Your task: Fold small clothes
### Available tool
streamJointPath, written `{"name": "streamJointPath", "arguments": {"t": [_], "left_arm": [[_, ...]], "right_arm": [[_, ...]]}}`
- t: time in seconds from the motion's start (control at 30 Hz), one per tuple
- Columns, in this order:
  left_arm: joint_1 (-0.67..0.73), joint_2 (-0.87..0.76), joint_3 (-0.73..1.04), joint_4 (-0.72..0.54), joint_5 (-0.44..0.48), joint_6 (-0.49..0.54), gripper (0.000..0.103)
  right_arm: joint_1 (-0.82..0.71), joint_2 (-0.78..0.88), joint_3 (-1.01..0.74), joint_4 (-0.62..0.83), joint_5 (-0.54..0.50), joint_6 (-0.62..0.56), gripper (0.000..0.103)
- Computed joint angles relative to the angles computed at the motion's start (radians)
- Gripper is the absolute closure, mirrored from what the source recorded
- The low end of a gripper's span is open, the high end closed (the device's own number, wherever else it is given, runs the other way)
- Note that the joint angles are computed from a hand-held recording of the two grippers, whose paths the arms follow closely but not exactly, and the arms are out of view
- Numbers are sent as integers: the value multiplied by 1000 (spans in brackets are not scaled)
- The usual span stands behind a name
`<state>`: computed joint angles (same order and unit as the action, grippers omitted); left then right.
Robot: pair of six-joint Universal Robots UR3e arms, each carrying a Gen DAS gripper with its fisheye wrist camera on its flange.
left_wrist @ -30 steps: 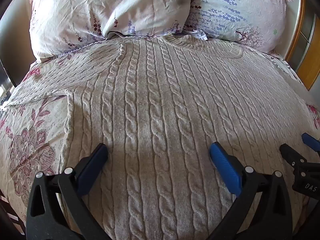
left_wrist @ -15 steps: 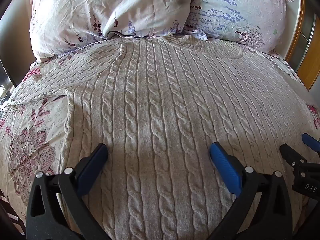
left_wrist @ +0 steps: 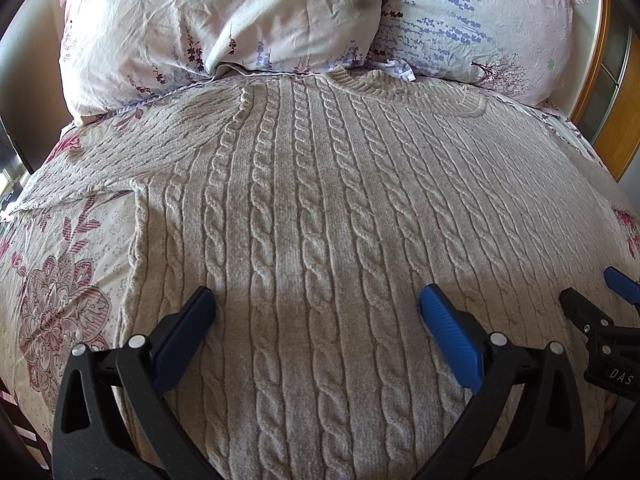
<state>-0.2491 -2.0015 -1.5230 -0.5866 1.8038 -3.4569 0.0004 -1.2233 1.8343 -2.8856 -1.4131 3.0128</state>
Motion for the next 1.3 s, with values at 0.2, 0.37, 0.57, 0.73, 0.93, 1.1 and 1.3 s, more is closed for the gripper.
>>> {"name": "streamJointPath", "arguments": {"t": [0.2,0.37,0.57,0.73,0.93,1.1,1.3], "left_arm": [[0,0,1,0,0,0,2],[0,0,1,0,0,0,2],[0,0,1,0,0,0,2],[0,0,1,0,0,0,2],[0,0,1,0,0,0,2],[0,0,1,0,0,0,2],[0,0,1,0,0,0,2]], "right_arm": [[0,0,0,0,0,0,1],[0,0,1,-1,0,0,1],[2,1,1,-2,-1,1,1],[0,0,-4,9,0,-4,1],[5,2,-7,11,-5,0,1],[-45,-13,-39,104,84,-89,1],[-396,63,-266,243,346,100,17]]}}
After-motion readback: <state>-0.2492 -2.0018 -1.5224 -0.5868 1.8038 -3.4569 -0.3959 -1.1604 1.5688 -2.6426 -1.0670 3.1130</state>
